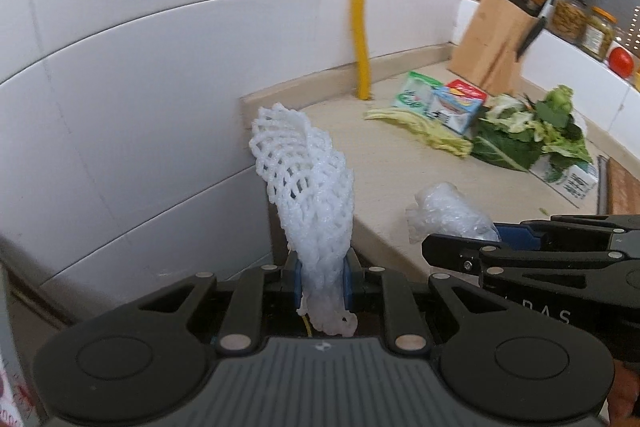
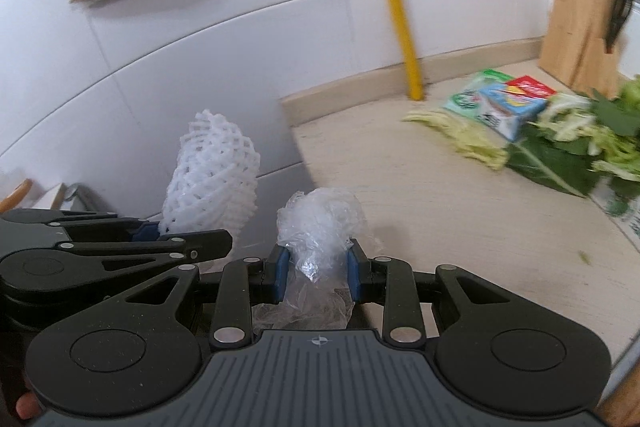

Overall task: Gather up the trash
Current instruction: 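Carry the foam net and plastic bag down to the black bin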

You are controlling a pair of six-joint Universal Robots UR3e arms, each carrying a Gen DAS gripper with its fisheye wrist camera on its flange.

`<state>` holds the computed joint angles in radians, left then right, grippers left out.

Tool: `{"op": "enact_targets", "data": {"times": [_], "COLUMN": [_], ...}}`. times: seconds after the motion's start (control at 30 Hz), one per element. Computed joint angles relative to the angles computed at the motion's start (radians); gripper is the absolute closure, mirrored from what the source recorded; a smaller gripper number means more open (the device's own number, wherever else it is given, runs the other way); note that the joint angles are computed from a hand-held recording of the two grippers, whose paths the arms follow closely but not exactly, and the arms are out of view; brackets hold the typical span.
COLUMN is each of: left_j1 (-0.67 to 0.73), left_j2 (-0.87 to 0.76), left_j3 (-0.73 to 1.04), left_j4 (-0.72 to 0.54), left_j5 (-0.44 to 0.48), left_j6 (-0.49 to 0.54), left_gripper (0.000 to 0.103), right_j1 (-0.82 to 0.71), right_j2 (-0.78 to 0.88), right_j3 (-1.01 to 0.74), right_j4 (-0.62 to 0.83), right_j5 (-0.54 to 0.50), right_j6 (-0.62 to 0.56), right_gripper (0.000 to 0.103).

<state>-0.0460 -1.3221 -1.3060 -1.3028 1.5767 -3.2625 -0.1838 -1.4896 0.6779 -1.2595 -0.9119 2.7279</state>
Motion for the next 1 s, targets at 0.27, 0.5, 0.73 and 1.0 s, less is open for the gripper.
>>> {"op": "enact_targets", "data": {"times": [0.27,0.5,0.73,1.0], "left_j1": [0.093,0.215,0.318,0.283], "left_j2": [0.115,0.212,0.27,0.2], "left_j3": [-0.099,-0.187,-0.274,-0.302], "left_j4": [-0.026,-0.075,-0.127,-0.11], "left_j5": [-0.003,-0.059,-0.094,-0.012], "left_j6": [0.023,0.089,0.128,0.028], "left_gripper": [0.088,0.088,0.088,0.088], "right_j1": [0.099,0.198,0.285,0.357], "right_j2": [0.038,0.057,0.092,0.278], "right_j3": [-0.016,0.041,0.084,-0.097], "right_j4": [-0.021,-0.109,-0.183,-0.106], "right_j5": [-0.001,-0.037,-0.082,-0.122], "right_j6": [0.028,0.09,0.15,0.111], "right_gripper": [0.067,0.067,0.067,0.067]}}
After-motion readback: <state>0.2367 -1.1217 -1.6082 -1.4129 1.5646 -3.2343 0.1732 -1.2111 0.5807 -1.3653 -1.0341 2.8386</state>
